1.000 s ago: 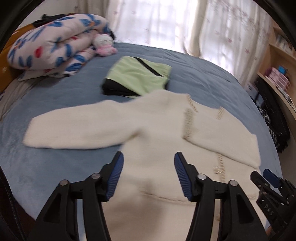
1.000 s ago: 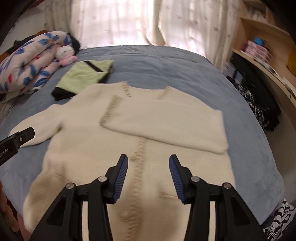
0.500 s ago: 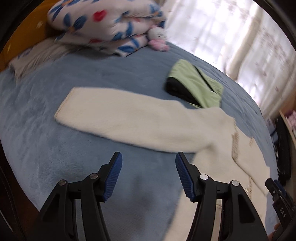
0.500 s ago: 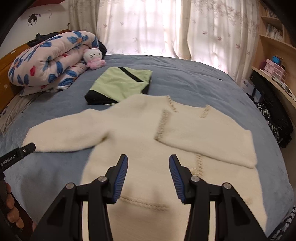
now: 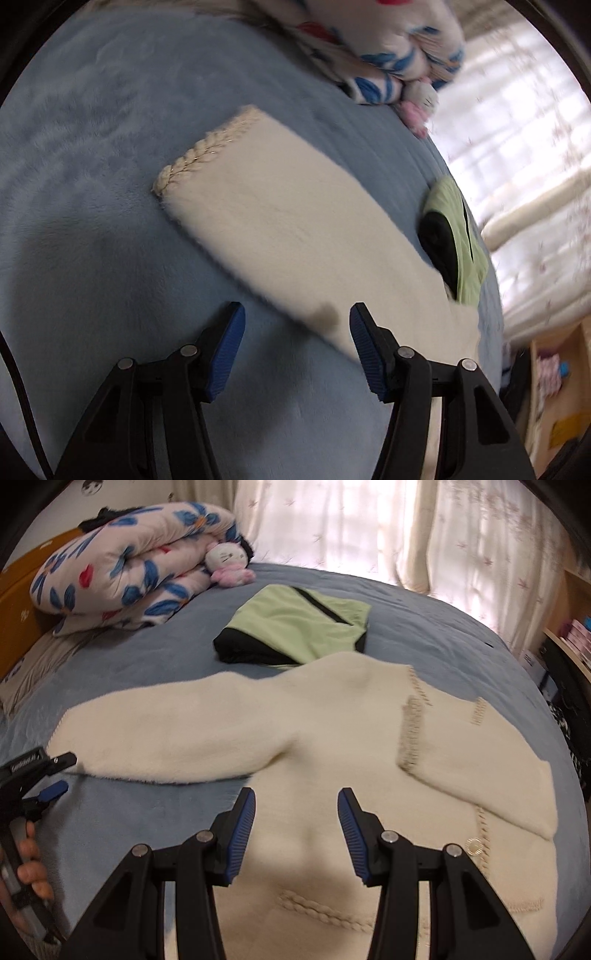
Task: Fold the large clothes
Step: 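Grasp the sleeve cuff with the left tool, fold it over the body, release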
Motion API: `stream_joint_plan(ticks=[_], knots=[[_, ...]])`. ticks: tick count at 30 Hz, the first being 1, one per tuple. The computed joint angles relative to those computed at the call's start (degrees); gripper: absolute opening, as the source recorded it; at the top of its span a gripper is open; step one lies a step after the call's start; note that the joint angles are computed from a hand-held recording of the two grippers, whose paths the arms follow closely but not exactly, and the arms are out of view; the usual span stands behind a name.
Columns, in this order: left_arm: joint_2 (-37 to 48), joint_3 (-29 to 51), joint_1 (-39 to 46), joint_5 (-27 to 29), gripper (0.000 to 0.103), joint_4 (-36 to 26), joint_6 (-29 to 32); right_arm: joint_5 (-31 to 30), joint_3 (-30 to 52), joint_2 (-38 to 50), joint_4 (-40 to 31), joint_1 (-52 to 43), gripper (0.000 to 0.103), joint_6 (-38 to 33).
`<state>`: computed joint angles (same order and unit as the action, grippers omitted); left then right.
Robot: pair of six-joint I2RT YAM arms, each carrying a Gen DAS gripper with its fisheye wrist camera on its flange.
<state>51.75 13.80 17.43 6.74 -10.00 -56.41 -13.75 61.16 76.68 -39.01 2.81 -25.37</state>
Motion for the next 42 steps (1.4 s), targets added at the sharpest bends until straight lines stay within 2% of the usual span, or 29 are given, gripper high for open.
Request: stream_joint_plan(ticks=[2, 4, 7, 8, 10, 11, 13, 18, 22, 24, 28, 33, 36, 38, 40, 41, 42], knots=[[5.31, -0.16, 1.53, 0.31, 0.054, 5.97, 0.12, 0.65, -0.08, 1.0, 0.39, 0.83, 0.047, 0.24], [9.61, 1.01, 2.08, -0.25, 0.052, 8.85, 0.33, 0.71, 0.07, 2.4, 0.45, 1.03, 0.047, 0.2], [17.5, 4.71, 2.22, -2.41, 0.034, 10.72, 0.64, 0.68, 0.59, 4.54, 0.24, 0.88, 0.047, 0.13], [18.98, 5.57, 2.53, -2.83, 0.03, 10.95, 0.97, 0.6, 0.91, 5.11, 0.14, 0.72, 0.047, 0.08], [20.82, 7.1, 2.58, -3.47, 0.015, 10.88, 1.91, -0.13, 1.66, 6.31, -0.42, -0.17, 0.047, -0.26], [21.57, 8.55, 2.02, -4.6, 0.014, 9.35, 2.6, -0.49, 2.01, 6.81, -0.69, -0.71, 0.047, -0.41], [21.19, 12.33, -1.61, -10.36, 0.01, 3.48, 3.38, -1.38, 3.09, 8.12, -1.55, -2.06, 0.047, -0.81], [18.42, 22.75, -14.2, -22.91, 0.01, -6.81, 3.25, -3.83, 5.55, 10.55, -3.59, -6.46, 0.047, -2.56], [20.96, 33.38, -26.35, -29.76, 0.01, -10.73, 3.71, -6.54, 8.59, 12.62, -5.3, -11.34, 0.047, -4.03], [24.61, 39.3, -32.39, -31.17, 0.01, -11.12, 4.84, -7.62, 10.47, 13.95, -5.95, -14.01, 0.047, -4.67], [35.58, 50.74, -41.31, -29.37, 0.01, -9.94, 7.51, -9.7, 15.7, 18.19, -7.37, -20.2, 0.047, -5.32], [54.75, 67.35, -48.54, -22.51, 0.01, -11.73, 9.65, -10.22, 23.34, 24.91, -9.14, -27.01, 0.047, -5.54], [66.09, 76.82, -50.5, -15.99, 0.01, -15.51, 8.97, -10.67, 28.6, 29.47, -10.8, -30.64, 0.047, -5.6], [72.38, 82.88, -51.61, -14.98, 0.01, -20.59, 8.3, -11.0, 31.0, 31.62, -11.85, -32.12, 0.047, -5.78], [74.36, 83.96, -52.05, -14.99, 0.015, -22.03, 7.6, -11.6, 33.63, 33.84, -13.46, -33.42, 0.047, -5.94], [73.15, 81.65, -52.25, -14.6, 0.017, -20.17, 7.11, -12.2, 34.99, 34.94, -14.58, -33.96, 0.047, -6.13], [72.16, 80.3, -52.2, -13.67, 0.024, -18.87, 6.57, -12.61, 35.54, 35.41, -15.24, -34.28, 0.047, -6.3]])
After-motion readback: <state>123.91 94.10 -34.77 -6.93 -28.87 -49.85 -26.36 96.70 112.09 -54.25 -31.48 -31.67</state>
